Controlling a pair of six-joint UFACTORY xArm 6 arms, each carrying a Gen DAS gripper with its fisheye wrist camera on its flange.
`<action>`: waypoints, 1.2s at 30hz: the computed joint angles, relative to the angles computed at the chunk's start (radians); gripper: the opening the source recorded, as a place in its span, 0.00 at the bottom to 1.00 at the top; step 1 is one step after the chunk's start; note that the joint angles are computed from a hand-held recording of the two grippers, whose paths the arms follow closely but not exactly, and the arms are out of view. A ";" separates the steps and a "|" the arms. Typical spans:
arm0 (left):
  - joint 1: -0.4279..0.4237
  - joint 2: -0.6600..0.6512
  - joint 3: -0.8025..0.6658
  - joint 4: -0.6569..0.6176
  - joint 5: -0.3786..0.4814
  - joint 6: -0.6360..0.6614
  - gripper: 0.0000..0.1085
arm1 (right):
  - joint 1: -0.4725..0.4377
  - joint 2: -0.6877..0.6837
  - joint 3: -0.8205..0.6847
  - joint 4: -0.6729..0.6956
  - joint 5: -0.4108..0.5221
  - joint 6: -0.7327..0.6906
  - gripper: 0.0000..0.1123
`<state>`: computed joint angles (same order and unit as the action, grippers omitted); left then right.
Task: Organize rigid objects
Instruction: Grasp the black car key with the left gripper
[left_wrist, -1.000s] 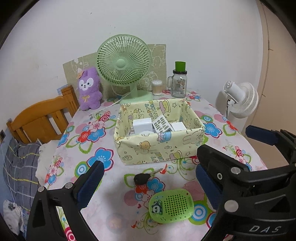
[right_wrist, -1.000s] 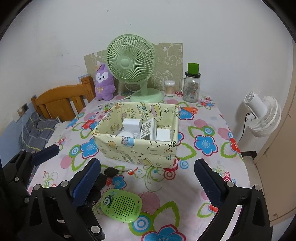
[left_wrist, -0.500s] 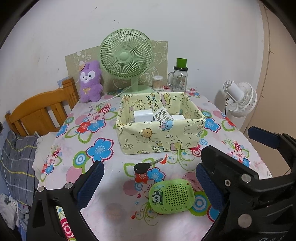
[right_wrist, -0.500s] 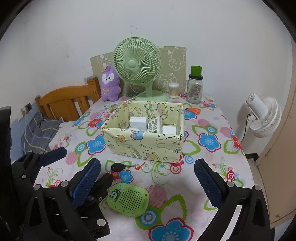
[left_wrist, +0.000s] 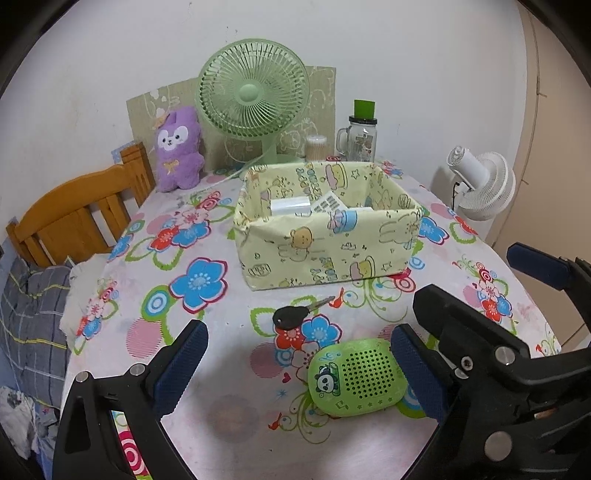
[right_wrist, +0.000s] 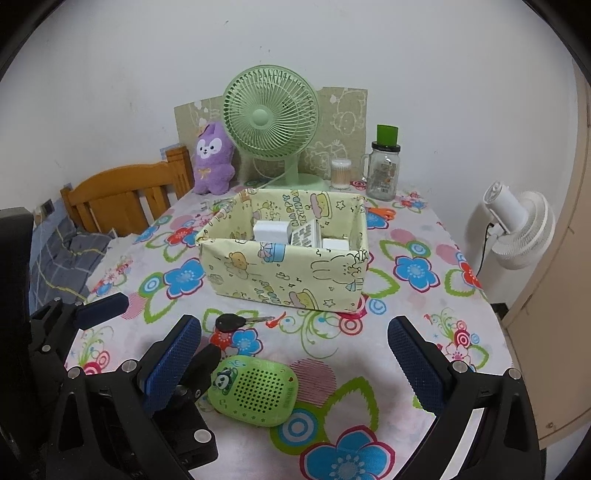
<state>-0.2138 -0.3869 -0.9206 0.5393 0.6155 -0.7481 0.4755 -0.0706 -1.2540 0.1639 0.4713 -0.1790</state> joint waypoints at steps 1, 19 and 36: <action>0.006 0.000 0.008 -0.021 -0.012 0.020 0.93 | 0.001 -0.001 0.006 -0.007 -0.007 0.003 0.91; 0.083 0.118 0.018 -0.003 -0.089 0.046 0.92 | 0.016 0.113 -0.013 -0.026 -0.050 0.033 0.91; 0.125 0.261 -0.072 -0.084 -0.113 0.170 0.77 | 0.009 0.244 -0.136 -0.030 0.026 0.107 0.91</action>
<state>-0.0885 -0.1256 -0.9921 0.4549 0.5025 -0.5779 0.4840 0.1731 -1.3903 0.1336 0.4970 -0.0721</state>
